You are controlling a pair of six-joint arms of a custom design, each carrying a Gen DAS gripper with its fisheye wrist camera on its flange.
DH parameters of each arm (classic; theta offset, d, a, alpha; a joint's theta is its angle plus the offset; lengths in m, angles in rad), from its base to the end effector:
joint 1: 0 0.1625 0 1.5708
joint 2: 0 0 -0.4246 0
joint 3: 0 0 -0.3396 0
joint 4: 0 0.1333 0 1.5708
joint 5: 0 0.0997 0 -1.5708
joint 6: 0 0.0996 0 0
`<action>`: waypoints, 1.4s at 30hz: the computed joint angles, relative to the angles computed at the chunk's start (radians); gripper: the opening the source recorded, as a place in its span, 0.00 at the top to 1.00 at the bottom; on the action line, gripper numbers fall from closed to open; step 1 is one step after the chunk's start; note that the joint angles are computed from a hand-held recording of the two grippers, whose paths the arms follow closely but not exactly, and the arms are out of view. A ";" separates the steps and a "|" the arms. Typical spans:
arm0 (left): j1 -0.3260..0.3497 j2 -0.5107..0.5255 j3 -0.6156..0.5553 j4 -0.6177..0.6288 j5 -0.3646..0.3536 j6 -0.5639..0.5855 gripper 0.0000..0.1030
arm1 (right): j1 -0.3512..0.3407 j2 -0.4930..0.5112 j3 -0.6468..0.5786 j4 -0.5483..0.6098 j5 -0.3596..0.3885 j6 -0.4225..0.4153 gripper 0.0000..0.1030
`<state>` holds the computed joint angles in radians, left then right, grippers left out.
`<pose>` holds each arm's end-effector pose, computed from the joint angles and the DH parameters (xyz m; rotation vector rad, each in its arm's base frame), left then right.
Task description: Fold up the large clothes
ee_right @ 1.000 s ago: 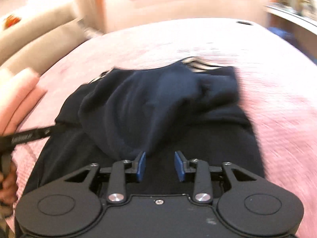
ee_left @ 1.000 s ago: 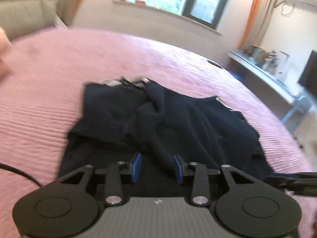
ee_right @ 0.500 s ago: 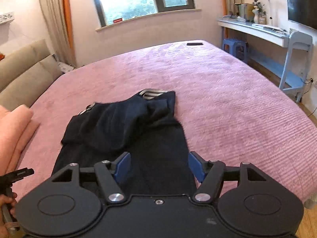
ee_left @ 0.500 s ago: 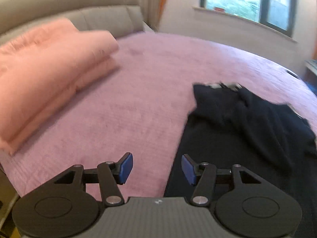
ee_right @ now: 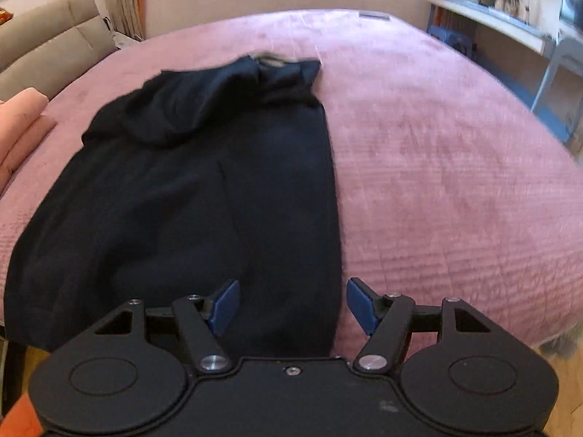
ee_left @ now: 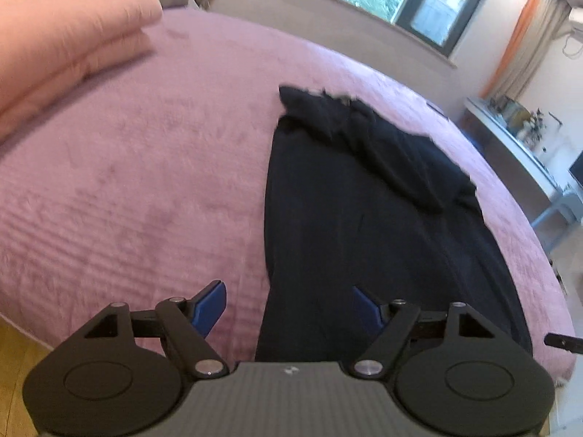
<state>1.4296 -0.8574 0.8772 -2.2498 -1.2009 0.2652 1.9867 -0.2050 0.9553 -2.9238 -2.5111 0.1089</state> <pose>0.0616 -0.7694 0.4645 0.3630 2.5891 -0.8605 0.3633 -0.6917 0.0255 -0.0070 -2.2334 0.9530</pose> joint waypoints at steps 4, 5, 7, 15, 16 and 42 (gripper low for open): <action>0.021 -0.013 0.034 0.011 -0.051 -0.039 0.27 | -0.036 -0.046 0.105 -0.027 0.070 0.081 0.24; 0.023 -0.015 0.043 0.006 -0.057 -0.047 0.27 | -0.044 -0.056 0.124 -0.028 0.094 0.101 0.24; 0.025 -0.012 0.051 0.001 -0.060 -0.061 0.27 | -0.055 -0.060 0.147 -0.043 0.124 0.115 0.24; 0.044 0.003 0.051 0.046 -0.085 -0.134 0.29 | -0.058 -0.036 0.120 -0.010 0.137 0.086 0.76; 0.044 0.001 0.059 0.037 -0.083 -0.137 0.30 | -0.050 -0.048 0.136 -0.023 0.129 0.077 0.79; 0.054 -0.020 0.138 -0.026 -0.080 -0.222 0.35 | -0.092 -0.096 0.271 -0.077 0.275 0.139 0.75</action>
